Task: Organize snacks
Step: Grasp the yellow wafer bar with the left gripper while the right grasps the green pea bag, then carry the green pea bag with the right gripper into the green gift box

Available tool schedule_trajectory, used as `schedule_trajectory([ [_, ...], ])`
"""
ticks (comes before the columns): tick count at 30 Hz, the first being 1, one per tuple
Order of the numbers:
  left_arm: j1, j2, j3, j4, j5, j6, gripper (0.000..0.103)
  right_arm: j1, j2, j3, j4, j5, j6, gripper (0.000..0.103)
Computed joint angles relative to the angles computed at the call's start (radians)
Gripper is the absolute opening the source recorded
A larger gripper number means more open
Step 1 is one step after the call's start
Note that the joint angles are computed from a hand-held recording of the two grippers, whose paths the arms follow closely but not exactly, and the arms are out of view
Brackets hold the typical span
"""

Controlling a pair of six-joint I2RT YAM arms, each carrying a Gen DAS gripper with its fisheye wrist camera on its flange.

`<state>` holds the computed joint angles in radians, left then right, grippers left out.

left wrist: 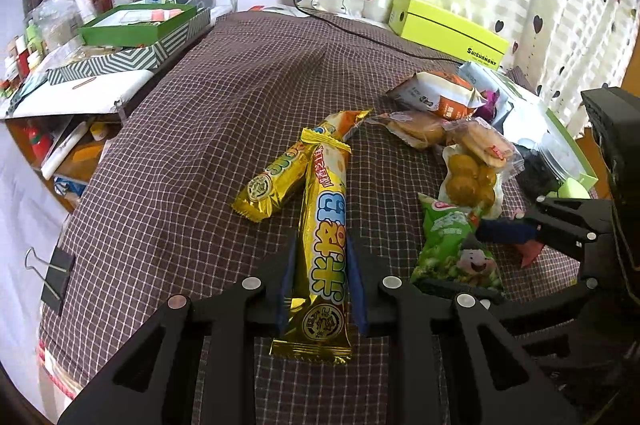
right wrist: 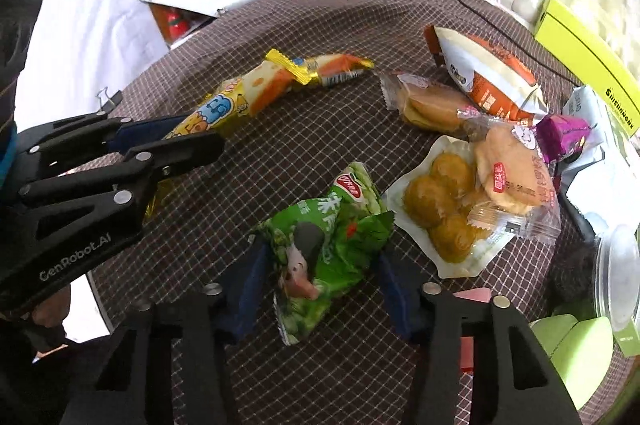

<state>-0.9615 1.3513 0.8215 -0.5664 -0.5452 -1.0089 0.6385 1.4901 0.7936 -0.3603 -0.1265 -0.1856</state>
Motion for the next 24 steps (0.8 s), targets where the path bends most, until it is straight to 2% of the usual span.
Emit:
schedule_trajectory([
  [6,-0.017,0.001,0.025,-0.028,-0.021,-0.007,0.025,-0.024,-0.055,-0.031,-0.001,-0.039,-0.018,0.041],
  [24,-0.063,0.043,0.107,-0.050,-0.050,-0.002,0.024,-0.142,-0.231,-0.069,-0.059,-0.135,-0.049,0.040],
])
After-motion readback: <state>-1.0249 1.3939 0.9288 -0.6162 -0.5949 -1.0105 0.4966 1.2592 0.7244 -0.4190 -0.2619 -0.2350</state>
